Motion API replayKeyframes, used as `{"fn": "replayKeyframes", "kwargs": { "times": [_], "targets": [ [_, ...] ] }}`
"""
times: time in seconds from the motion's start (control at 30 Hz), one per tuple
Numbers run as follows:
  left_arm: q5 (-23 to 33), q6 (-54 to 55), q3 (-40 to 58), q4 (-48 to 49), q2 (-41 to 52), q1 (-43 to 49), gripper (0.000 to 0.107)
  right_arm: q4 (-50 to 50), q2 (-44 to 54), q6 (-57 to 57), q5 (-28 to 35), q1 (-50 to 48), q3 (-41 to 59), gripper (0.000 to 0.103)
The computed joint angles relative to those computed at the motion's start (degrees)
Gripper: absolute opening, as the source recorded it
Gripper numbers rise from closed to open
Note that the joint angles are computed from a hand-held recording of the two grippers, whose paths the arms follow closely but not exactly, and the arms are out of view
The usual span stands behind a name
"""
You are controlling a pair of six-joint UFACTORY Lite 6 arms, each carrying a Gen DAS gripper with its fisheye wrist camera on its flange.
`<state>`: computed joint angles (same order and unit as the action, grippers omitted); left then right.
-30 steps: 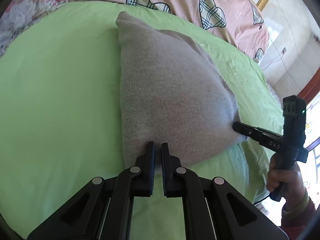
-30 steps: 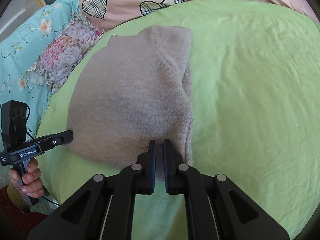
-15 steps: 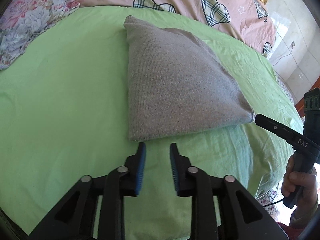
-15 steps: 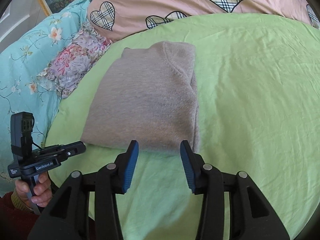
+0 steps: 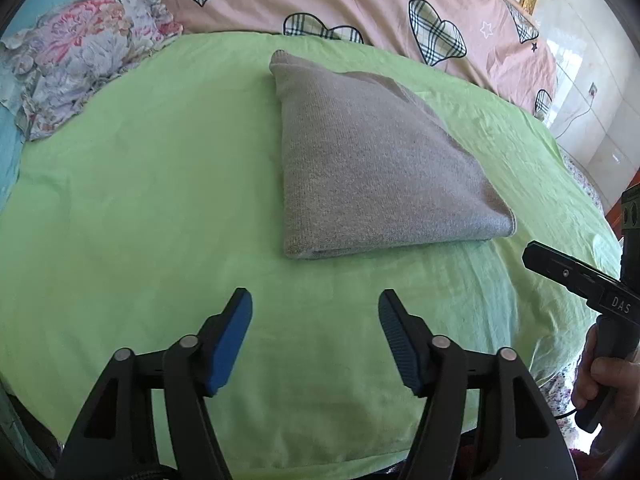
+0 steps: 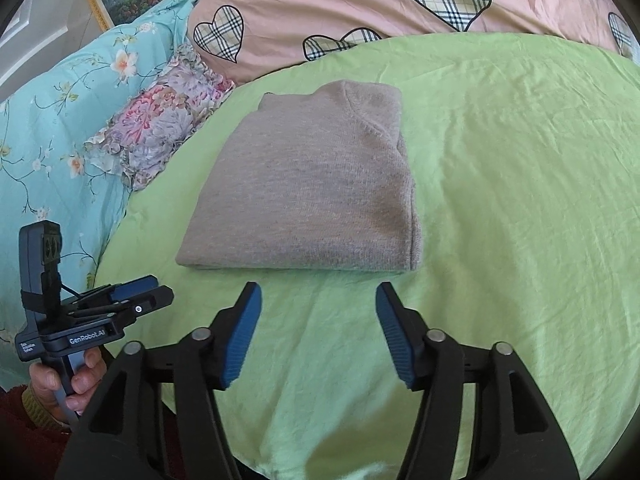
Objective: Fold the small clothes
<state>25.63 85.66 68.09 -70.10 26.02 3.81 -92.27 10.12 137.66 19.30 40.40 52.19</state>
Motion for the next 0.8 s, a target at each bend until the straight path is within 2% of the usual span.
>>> {"fn": "replayKeyframes", "kwargs": {
  "times": [0.07,0.1,0.17,0.27,0.47,0.6,0.8],
  "targets": [
    [-1.1,0.3,-1.2,-0.3,-1.3,-0.1,0.082,2.0,0.0,-1.5,0.8,0.8,0.2,0.073],
    [-2.2,-1.0,-1.1,0.9,-1.6,-0.3,0.084,3.6,0.0,-3.2,1.2,1.1,0.5,0.076],
    [-3.1,-5.5,-0.1,4.9,-1.6,-0.6,0.085,7.7,-0.1,-7.5,2.3,1.8,1.0,0.08],
    [-4.2,-18.6,3.5,16.6,-0.4,-1.6,0.085,12.6,-0.7,-12.8,1.8,1.5,1.7,0.084],
    [-11.1,-31.9,5.6,30.2,-1.6,-5.2,0.087,21.5,-1.3,-23.8,2.5,0.5,4.7,0.091],
    [-10.5,-37.4,7.9,35.1,-0.8,-6.2,0.09,22.6,-0.3,-26.2,2.5,-0.2,6.9,0.093],
    [-12.1,-53.1,7.8,51.0,-0.5,-8.6,0.094,23.3,2.0,-26.9,1.2,-0.9,8.2,0.095]
  ]
}}
